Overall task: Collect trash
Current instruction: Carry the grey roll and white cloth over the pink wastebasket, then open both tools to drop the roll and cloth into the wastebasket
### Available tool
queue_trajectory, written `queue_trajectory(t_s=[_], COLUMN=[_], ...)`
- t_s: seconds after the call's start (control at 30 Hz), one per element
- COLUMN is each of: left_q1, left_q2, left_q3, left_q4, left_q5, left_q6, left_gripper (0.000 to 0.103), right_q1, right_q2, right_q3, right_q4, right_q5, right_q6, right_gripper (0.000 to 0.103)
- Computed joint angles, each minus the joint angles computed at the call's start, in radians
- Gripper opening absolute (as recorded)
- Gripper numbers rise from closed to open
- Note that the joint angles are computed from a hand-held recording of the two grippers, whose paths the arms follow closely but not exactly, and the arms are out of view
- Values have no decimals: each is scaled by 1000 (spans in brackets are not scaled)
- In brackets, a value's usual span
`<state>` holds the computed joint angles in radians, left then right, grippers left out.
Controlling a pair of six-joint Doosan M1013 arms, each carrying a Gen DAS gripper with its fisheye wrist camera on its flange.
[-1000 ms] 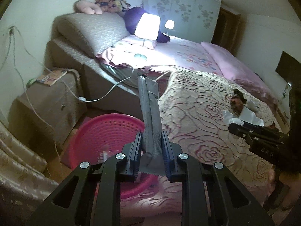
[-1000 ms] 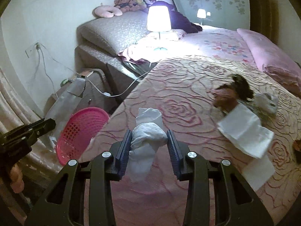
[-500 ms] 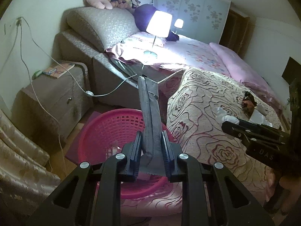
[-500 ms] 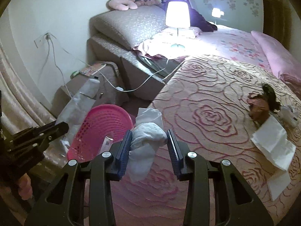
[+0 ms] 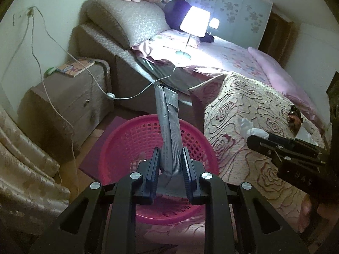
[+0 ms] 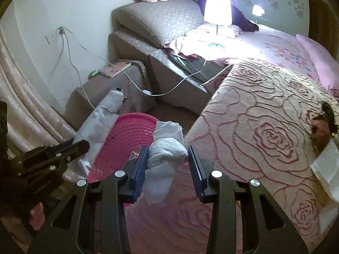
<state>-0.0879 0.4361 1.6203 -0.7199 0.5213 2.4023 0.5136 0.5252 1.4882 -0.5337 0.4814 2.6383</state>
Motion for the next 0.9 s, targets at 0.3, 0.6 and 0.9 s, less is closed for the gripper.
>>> queue_trajectory(t_s=[0.3, 0.6, 0.9], left_q1=[8, 7, 11], left_q2=[27, 47, 55], left_q3=[-24, -42, -52], left_q4=[72, 137, 178], left_q5=[5, 25, 34], left_q6=[-93, -152, -209], left_gripper=[20, 20, 24], right_q1=[-4, -4, -7], right_q2=[48, 81, 96], right_q3=[-75, -115, -133], right_q4=[122, 210, 258], right_q5=[20, 40, 54], right_q6=[-142, -235, -268], right_gripper=[38, 38, 41])
